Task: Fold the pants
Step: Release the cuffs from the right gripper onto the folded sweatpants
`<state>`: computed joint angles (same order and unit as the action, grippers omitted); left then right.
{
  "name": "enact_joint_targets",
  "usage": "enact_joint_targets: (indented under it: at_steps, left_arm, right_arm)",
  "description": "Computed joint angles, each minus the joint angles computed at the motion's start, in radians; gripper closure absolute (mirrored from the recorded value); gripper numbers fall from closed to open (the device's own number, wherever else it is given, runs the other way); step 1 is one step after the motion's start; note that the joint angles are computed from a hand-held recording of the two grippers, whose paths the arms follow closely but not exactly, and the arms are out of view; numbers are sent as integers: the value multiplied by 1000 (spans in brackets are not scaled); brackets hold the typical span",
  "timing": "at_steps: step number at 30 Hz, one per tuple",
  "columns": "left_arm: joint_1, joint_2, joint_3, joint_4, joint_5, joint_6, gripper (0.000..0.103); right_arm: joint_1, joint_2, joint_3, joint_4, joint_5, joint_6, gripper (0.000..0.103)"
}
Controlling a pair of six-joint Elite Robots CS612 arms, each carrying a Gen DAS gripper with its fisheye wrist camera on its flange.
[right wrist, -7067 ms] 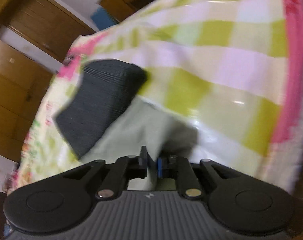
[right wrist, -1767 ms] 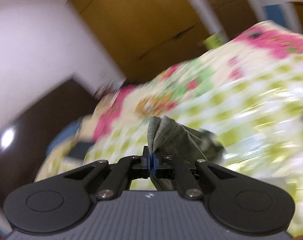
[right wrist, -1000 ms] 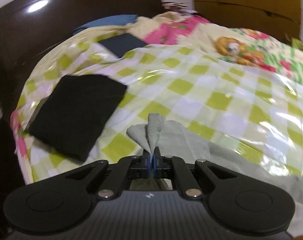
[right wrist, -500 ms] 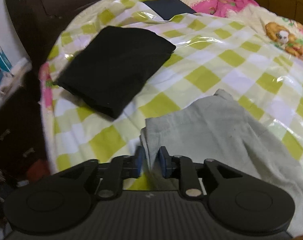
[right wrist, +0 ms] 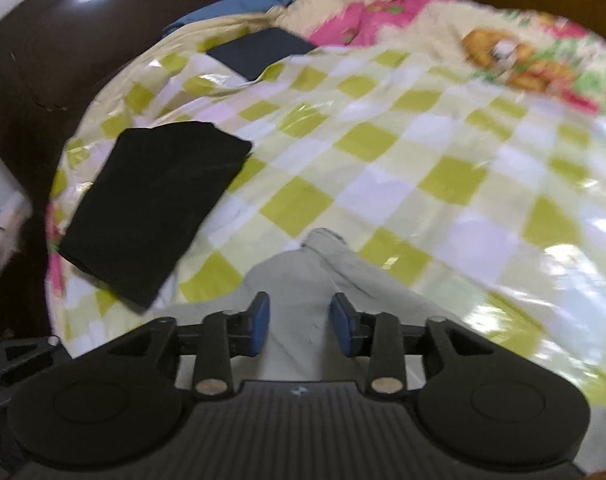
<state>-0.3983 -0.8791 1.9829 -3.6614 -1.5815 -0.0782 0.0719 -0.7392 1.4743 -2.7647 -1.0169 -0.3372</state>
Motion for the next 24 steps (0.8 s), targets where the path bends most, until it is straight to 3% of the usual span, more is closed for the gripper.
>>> enact_joint_targets:
  at_steps: [5,9,12,17,20,24]
  left_arm:
    - [0,8,-10,62,-12,61,36]
    - [5,9,-16,147,-36,65,35]
    - [15,14,-38,202,-66,31,35]
    - [16,12,-34,205,-67,12,34]
    - [14,13,-36,212,-67,7,34]
    - [12,6,-33,225,-68,-2,33]
  right_arm:
    - [-9,34,-62,116,15,-86,61]
    - [-14,27,-86,271,43,-224,61]
    - [-10,31,-91,270,58,-247,61]
    - [-12,42,-145,440,173,-334,61]
    - [-26,28,-123,376,250,-284,62]
    - [-35,25,-73,47,205,-62,61]
